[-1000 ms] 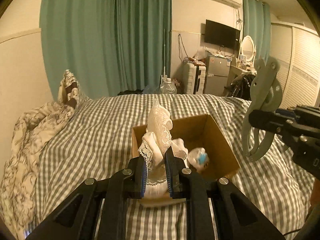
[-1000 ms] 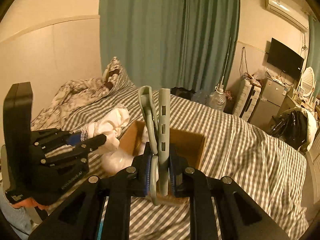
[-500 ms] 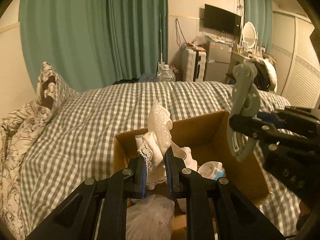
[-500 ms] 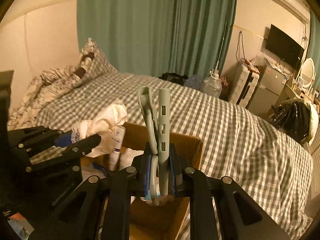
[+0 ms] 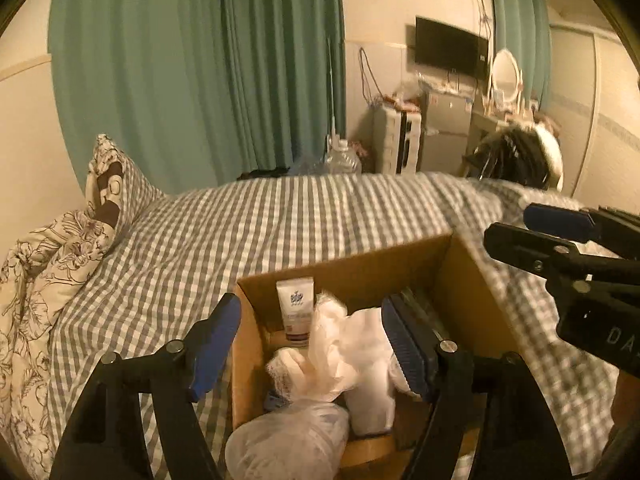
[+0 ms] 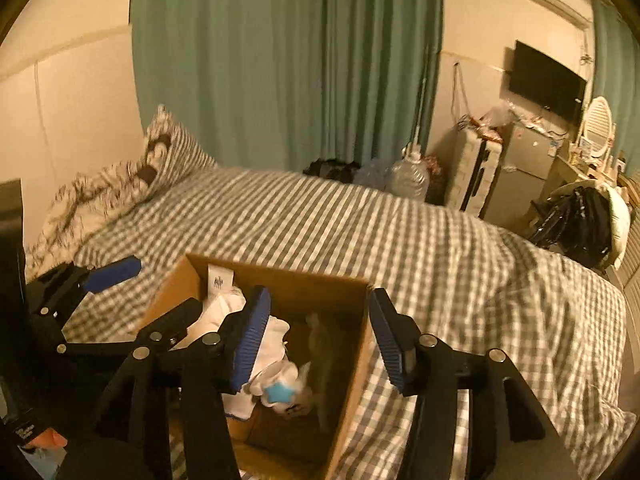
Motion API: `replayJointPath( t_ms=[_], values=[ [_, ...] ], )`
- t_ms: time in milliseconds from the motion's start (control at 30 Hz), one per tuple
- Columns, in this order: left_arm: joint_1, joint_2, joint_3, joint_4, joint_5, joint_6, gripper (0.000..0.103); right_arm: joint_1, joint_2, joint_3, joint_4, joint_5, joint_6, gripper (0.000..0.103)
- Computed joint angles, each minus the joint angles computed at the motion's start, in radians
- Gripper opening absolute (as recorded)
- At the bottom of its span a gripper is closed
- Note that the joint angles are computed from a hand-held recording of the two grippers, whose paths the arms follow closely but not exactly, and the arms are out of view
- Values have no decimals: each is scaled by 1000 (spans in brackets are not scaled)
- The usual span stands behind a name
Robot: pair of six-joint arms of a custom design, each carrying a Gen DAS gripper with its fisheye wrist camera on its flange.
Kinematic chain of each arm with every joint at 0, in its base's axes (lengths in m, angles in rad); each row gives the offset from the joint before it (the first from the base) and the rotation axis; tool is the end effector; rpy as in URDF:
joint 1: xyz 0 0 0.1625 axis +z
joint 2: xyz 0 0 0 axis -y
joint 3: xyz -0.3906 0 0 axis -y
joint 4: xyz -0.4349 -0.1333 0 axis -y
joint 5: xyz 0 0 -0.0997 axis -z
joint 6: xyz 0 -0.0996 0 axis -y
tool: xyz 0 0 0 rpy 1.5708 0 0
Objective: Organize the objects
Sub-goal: 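Carry lace item and clip into the box and open both tools, then grasp the teal blister pack with the left tool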
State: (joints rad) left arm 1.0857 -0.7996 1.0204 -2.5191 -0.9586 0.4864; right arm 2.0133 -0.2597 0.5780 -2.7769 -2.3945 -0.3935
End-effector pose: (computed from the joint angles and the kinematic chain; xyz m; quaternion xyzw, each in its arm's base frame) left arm -0.2163 -0.8189 0.3528 0.3212 0.8381 -0.3391 0.2818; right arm 0.4424 -0.7929 0.1613 0.1788 -0.8261 0.4023 0.3518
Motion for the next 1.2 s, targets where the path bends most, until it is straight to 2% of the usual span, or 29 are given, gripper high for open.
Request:
replayJointPath(
  t_ms=[167,300,433,667,867,967,1200],
  values=[
    [-36,-73,70,-72,11,-12,94,41,-76,112,-107,-27,-21,70],
    [-66,-133,128,-127,31,13,95,77,-136,193,-155,-39,-27,83],
    [-100,-203,200,-171,76,11,102,112,-198,292,-225,-40,-37,95],
    [-137,-337,351,-219,95,-9,103,155,-267,447,-325,-85,-64,102],
    [-134,-425,469,-204,115,-38,103,166,-306,599,-363,-149,-53,103],
    [-119,-464,530,-190,124,-63,103,164,-316,665,-336,-173,10,103],
    [-55,-533,661,-88,138,-144,103,139,-334,775,-220,-155,173,103]
  ],
)
